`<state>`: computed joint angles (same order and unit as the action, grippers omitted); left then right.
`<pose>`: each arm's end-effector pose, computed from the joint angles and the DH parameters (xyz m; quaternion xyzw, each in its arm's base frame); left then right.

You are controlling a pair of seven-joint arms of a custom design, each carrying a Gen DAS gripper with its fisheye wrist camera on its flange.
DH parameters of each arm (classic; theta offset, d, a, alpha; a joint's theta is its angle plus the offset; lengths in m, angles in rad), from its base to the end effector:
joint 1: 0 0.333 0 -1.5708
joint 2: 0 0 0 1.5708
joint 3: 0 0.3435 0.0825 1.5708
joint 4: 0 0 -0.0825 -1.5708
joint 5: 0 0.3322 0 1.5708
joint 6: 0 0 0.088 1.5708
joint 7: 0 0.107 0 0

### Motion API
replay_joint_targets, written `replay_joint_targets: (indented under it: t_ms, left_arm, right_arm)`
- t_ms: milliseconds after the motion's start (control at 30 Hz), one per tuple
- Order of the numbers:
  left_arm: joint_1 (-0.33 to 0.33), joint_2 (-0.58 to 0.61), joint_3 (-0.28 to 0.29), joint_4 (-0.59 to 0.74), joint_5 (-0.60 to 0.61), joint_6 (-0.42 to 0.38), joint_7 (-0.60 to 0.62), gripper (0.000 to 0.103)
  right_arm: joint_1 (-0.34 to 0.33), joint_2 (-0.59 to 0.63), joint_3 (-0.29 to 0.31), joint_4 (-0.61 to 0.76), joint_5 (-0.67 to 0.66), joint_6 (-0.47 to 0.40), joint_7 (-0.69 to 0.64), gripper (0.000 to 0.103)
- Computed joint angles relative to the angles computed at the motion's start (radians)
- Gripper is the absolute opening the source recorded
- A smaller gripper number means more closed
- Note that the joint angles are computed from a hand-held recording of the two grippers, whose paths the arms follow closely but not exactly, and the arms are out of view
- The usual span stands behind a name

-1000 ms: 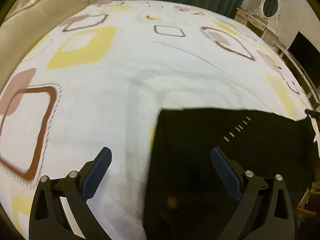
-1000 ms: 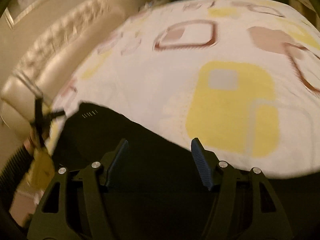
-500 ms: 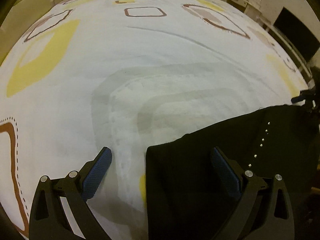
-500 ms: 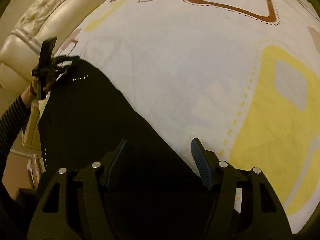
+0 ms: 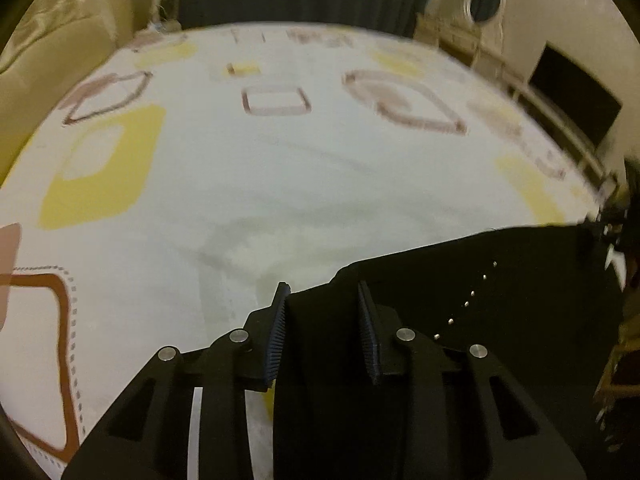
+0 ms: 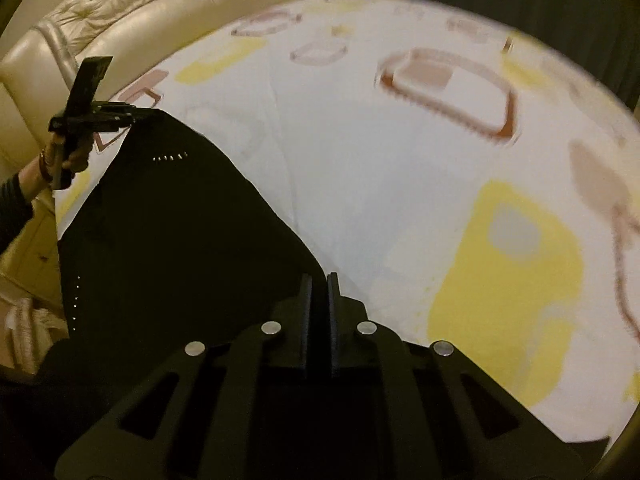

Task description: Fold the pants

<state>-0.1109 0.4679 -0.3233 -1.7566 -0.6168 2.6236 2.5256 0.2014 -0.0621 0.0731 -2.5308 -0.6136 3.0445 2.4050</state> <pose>0.6181 -0.2355 0.4092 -0.3368 0.8840 -0.3230 0.0282 0.4245 0.1661 0.4217 -0.6879 0.6637 -0.1742 0.2363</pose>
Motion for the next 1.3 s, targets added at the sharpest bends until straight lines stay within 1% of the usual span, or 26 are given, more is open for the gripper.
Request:
replay_joint_targets:
  t_ms: [33, 67, 100, 133, 167, 200, 233, 333, 400, 467, 567, 600, 633, 667, 700, 733, 767, 800, 867, 900, 1000, 1033, 1133, 1200, 1233, 1300]
  left_arm:
    - [0.022, -0.025, -0.021, -0.019, -0.038, 0.003, 0.025, 0.033]
    - [0.044, -0.056, -0.041, -0.054, -0.084, 0.015, 0.068, 0.033]
    - [0.065, -0.096, -0.057, -0.097, -0.138, 0.027, 0.118, 0.033]
    - [0.076, -0.132, -0.060, -0.135, -0.183, 0.029, 0.156, 0.033]
    - [0.078, -0.162, -0.059, -0.164, -0.218, 0.028, 0.183, 0.033]
    - [0.098, -0.208, -0.066, -0.211, -0.288, 0.018, 0.246, 0.033]
    - [0.107, -0.243, -0.062, -0.246, -0.334, 0.009, 0.284, 0.033]
    - [0.122, -0.353, -0.032, -0.362, -0.463, -0.037, 0.394, 0.033]
    - [0.121, -0.410, 0.000, -0.431, -0.523, -0.063, 0.444, 0.033]
    - [0.106, -0.451, 0.030, -0.493, -0.565, -0.053, 0.491, 0.033]
    - [0.091, -0.503, 0.087, -0.581, -0.620, -0.075, 0.539, 0.032]
    - [0.088, -0.513, 0.109, -0.606, -0.644, -0.089, 0.557, 0.030]
    - [0.082, -0.518, 0.128, -0.626, -0.659, -0.092, 0.566, 0.024]
    - [0.075, -0.521, 0.145, -0.640, -0.659, -0.093, 0.563, 0.022]
    - [0.068, -0.519, 0.159, -0.658, -0.673, -0.081, 0.563, 0.017]
    - [0.064, -0.515, 0.171, -0.670, -0.679, -0.073, 0.552, 0.007]
    - [0.061, -0.504, 0.178, -0.677, -0.676, -0.060, 0.532, 0.006]
    - [0.062, -0.488, 0.185, -0.682, -0.672, -0.050, 0.512, 0.006]
    - [0.072, -0.474, 0.200, -0.698, -0.673, -0.067, 0.498, 0.006]
    - [0.075, -0.461, 0.203, -0.703, -0.674, -0.060, 0.488, 0.006]
    - [0.085, -0.456, 0.206, -0.724, -0.680, -0.055, 0.493, 0.006]
    - [0.084, -0.460, 0.203, -0.734, -0.682, -0.041, 0.498, 0.006]
    - [0.082, -0.483, 0.202, -0.752, -0.685, -0.029, 0.493, 0.006]
    - [0.080, -0.511, 0.204, -0.761, -0.714, -0.034, 0.502, 0.006]
    - [0.078, -0.528, 0.205, -0.765, -0.720, -0.045, 0.499, 0.007]
    - [0.064, -0.557, 0.199, -0.772, -0.732, -0.042, 0.496, 0.011]
  right_arm:
    - [-0.024, -0.024, 0.031, 0.003, -0.123, -0.030, 0.111, 0.006]
    - [-0.043, -0.055, 0.075, 0.009, -0.261, -0.081, 0.242, 0.006]
    - [-0.039, -0.060, 0.103, 0.021, -0.333, -0.115, 0.324, 0.006]
    - [-0.025, -0.086, 0.128, 0.016, -0.402, -0.161, 0.403, 0.006]
    - [-0.006, -0.098, 0.146, 0.015, -0.441, -0.206, 0.450, 0.006]
    - [0.015, -0.111, 0.165, 0.011, -0.473, -0.251, 0.493, 0.006]
    - [0.040, -0.124, 0.188, 0.003, -0.504, -0.290, 0.550, 0.006]
    - [0.110, -0.138, 0.233, -0.018, -0.557, -0.383, 0.671, 0.006]
    - [0.157, -0.134, 0.253, -0.024, -0.566, -0.429, 0.728, 0.006]
    - [0.209, -0.125, 0.275, -0.029, -0.566, -0.479, 0.767, 0.006]
    - [0.282, -0.107, 0.296, -0.026, -0.553, -0.537, 0.826, 0.006]
    - [0.302, -0.095, 0.296, -0.031, -0.555, -0.538, 0.854, 0.007]
    - [0.321, -0.084, 0.296, -0.032, -0.558, -0.547, 0.866, 0.007]
    - [0.340, -0.069, 0.295, -0.030, -0.558, -0.557, 0.876, 0.007]
    - [0.361, -0.044, 0.295, -0.026, -0.550, -0.567, 0.883, 0.007]
    - [0.379, -0.022, 0.291, -0.021, -0.542, -0.575, 0.886, 0.007]
    - [0.396, -0.001, 0.285, -0.017, -0.536, -0.579, 0.890, 0.007]
    - [0.413, 0.018, 0.279, -0.012, -0.535, -0.586, 0.892, 0.007]
    - [0.450, 0.058, 0.269, 0.003, -0.514, -0.604, 0.882, 0.007]
    - [0.467, 0.071, 0.262, 0.008, -0.507, -0.614, 0.880, 0.007]
    - [0.498, 0.082, 0.239, 0.008, -0.495, -0.613, 0.894, 0.009]
    - [0.505, 0.082, 0.233, 0.008, -0.496, -0.615, 0.899, 0.009]
    - [0.509, 0.076, 0.217, 0.000, -0.489, -0.587, 0.916, 0.015]
    - [0.506, 0.065, 0.211, -0.010, -0.486, -0.568, 0.917, 0.019]
    - [0.503, 0.045, 0.207, -0.025, -0.485, -0.540, 0.938, 0.023]
    - [0.491, 0.001, 0.204, -0.060, -0.497, -0.482, 1.002, 0.028]
